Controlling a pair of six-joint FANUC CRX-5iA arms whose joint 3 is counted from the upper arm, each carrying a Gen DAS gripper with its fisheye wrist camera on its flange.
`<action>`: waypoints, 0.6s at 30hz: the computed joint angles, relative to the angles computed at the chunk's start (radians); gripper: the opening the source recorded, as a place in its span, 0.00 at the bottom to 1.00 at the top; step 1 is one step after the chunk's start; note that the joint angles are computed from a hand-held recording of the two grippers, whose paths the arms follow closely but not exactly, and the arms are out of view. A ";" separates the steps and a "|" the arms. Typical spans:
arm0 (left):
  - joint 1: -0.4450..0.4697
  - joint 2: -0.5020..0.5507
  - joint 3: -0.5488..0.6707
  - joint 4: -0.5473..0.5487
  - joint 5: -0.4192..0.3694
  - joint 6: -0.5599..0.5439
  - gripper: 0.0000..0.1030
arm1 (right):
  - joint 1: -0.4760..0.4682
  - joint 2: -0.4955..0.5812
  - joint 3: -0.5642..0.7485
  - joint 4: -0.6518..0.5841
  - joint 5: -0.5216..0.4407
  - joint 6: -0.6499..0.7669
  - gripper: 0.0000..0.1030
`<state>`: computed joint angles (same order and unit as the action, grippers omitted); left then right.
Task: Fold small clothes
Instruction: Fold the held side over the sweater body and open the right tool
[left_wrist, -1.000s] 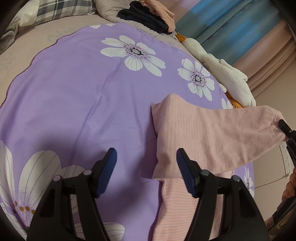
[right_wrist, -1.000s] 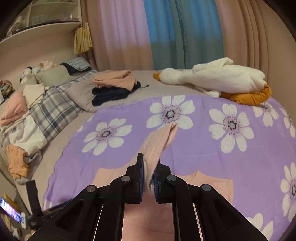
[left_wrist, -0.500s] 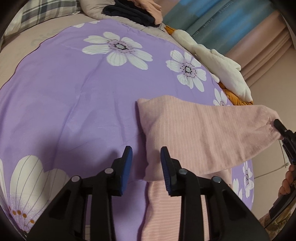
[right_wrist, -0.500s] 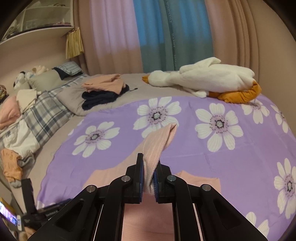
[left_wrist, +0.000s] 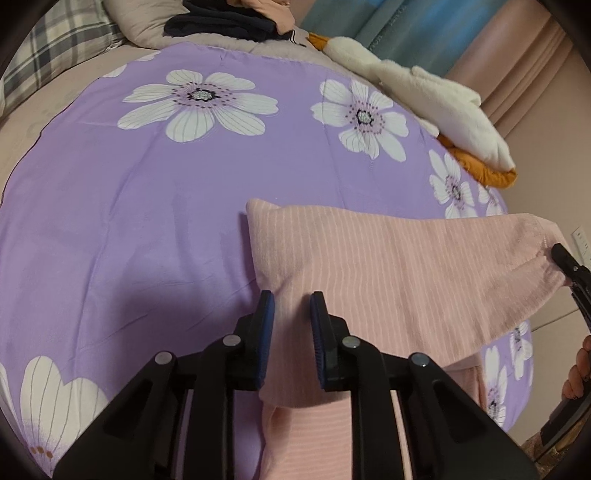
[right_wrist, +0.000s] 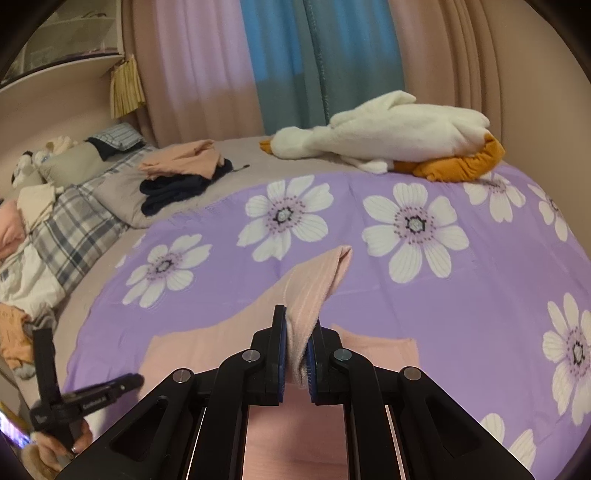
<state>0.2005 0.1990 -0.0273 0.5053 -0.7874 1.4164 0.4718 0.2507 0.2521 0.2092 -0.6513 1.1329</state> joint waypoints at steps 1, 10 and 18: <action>-0.004 0.007 0.009 -0.014 -0.005 0.011 0.17 | -0.006 0.002 0.001 -0.011 -0.004 0.007 0.10; -0.026 0.048 0.068 -0.088 -0.046 0.067 0.17 | -0.041 0.003 -0.017 -0.032 -0.019 -0.002 0.10; -0.041 0.072 0.105 -0.142 -0.076 0.110 0.18 | -0.056 0.015 -0.025 -0.035 -0.041 -0.003 0.10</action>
